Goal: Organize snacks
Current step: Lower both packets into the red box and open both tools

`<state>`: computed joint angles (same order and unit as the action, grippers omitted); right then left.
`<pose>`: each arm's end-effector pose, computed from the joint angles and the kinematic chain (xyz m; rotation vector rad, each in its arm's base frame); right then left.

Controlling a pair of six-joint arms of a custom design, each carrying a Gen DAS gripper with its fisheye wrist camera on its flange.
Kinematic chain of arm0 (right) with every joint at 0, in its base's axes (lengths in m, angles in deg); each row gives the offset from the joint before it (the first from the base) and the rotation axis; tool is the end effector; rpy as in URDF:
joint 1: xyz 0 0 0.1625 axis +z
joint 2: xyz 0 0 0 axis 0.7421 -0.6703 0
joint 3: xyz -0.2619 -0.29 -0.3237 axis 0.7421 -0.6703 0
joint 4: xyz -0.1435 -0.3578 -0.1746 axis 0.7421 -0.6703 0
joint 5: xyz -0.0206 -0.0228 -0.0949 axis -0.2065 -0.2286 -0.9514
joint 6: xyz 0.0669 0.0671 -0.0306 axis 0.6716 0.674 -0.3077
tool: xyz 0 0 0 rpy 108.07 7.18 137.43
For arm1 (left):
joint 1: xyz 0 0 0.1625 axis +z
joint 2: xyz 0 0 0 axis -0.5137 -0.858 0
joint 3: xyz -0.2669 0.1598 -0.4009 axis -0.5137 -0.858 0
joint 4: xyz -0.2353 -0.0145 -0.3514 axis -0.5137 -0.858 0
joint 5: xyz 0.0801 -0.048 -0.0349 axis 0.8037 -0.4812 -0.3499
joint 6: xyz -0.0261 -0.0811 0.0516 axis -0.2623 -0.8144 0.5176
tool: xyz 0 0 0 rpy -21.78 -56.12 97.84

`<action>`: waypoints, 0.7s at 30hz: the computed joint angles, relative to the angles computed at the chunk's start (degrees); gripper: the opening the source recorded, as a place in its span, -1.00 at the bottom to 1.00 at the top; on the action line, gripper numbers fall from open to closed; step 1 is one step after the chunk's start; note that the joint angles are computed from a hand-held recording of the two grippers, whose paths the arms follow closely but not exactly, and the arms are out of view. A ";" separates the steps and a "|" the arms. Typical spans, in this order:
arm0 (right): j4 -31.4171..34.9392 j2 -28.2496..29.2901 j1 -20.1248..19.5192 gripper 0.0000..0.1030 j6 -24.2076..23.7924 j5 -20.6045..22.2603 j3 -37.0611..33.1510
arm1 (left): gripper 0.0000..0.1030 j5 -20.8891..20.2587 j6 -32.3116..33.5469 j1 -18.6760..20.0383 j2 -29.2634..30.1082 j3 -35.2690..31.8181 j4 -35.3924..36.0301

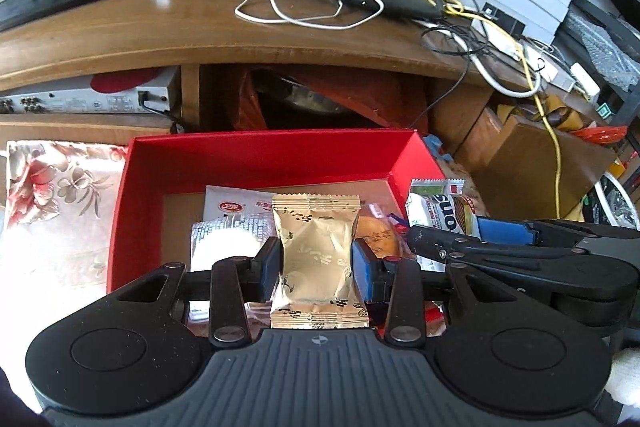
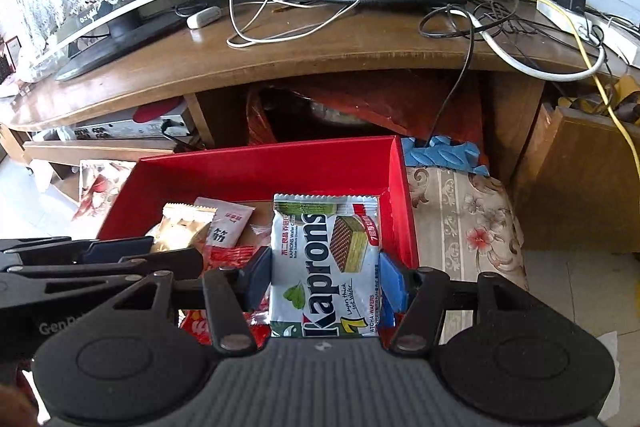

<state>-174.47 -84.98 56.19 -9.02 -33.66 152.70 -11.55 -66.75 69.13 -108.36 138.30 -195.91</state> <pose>0.1924 -0.4288 0.1091 0.4325 -2.4646 0.7689 -0.1746 -0.3967 0.1236 0.4451 2.4632 -0.7751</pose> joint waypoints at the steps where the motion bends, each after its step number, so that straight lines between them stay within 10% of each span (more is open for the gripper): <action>1: 0.10 0.22 -0.12 -0.01 -0.16 -0.11 -0.31 | -0.12 -0.07 0.29 0.37 0.21 -0.16 -0.31; 21: -0.01 2.21 -2.22 -0.01 -0.88 0.04 -2.56 | -0.02 0.01 3.01 3.47 3.00 -2.58 -1.06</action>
